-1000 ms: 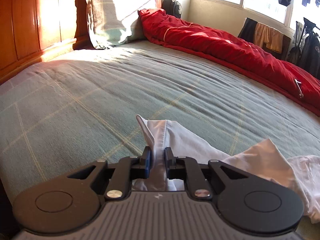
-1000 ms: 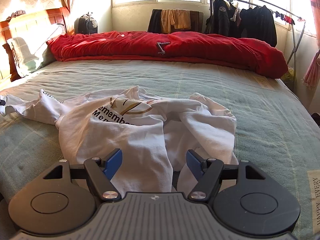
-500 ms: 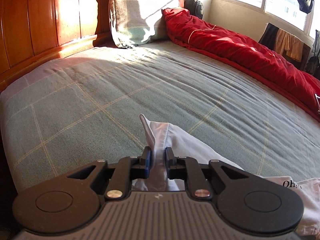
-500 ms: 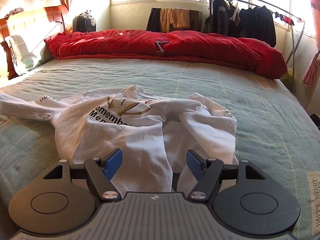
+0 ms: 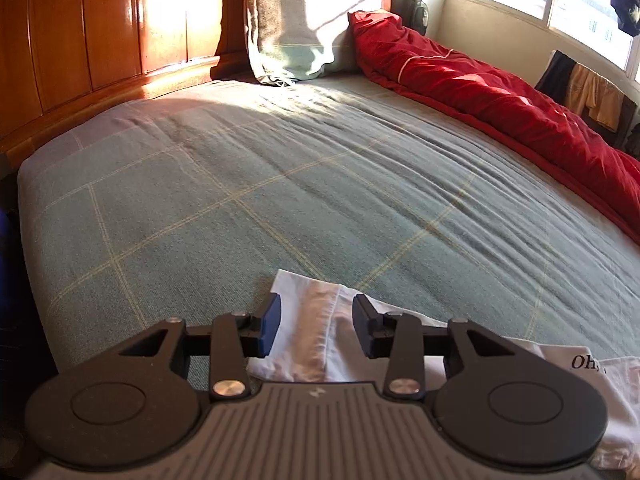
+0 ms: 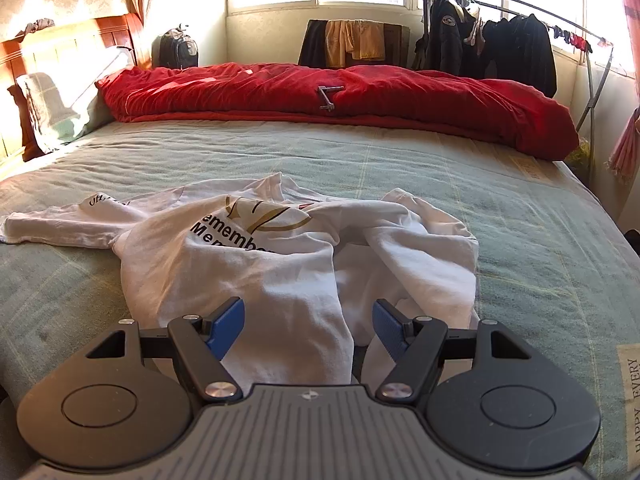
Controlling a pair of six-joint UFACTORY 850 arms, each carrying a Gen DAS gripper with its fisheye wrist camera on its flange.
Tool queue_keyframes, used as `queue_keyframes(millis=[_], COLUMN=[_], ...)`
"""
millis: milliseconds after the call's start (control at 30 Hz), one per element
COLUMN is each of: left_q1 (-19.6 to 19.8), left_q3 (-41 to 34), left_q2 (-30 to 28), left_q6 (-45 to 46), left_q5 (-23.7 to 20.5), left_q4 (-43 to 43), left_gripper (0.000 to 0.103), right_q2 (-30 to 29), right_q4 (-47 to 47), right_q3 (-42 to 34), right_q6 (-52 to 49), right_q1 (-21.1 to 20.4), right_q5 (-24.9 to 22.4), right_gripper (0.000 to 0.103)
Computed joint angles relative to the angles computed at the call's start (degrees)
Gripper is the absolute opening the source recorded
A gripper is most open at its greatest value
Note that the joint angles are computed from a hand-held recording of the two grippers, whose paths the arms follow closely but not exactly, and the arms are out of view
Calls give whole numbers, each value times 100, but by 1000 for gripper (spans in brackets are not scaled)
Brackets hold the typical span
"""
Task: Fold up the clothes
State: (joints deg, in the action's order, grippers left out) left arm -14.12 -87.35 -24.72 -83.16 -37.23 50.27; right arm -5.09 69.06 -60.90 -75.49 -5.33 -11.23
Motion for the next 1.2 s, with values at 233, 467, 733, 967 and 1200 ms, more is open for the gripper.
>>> queue_keyframes(millis=[233,467,733,967,1200], left_q1=[-595,-1259,-1815,-2171,-2580], left_q3=[-344,-723,-1059,-687,-380], left_q2=[-274,-625,-919,-708,-520], left_q6=[1549,4023,6304,5711,3843], left_q5=[525,1334,1548,1891,2044], left_q4=[-680,-2385,-4275,-4005,-2569], left_gripper=[43,48,51,56,64], right_q2=[241,489,443,116,-21], right_q4=[982,2368,1848,1651,1215], right_q3=[230,523,382,2,137], right_q6=[-1066,-2916,-2574,-2141,-1117], right_q1=[-108,-340,-828,-1324,-1766], right_q5=[7,-64,-493,-701,-1574], right_gripper=[75,75,74,65,64])
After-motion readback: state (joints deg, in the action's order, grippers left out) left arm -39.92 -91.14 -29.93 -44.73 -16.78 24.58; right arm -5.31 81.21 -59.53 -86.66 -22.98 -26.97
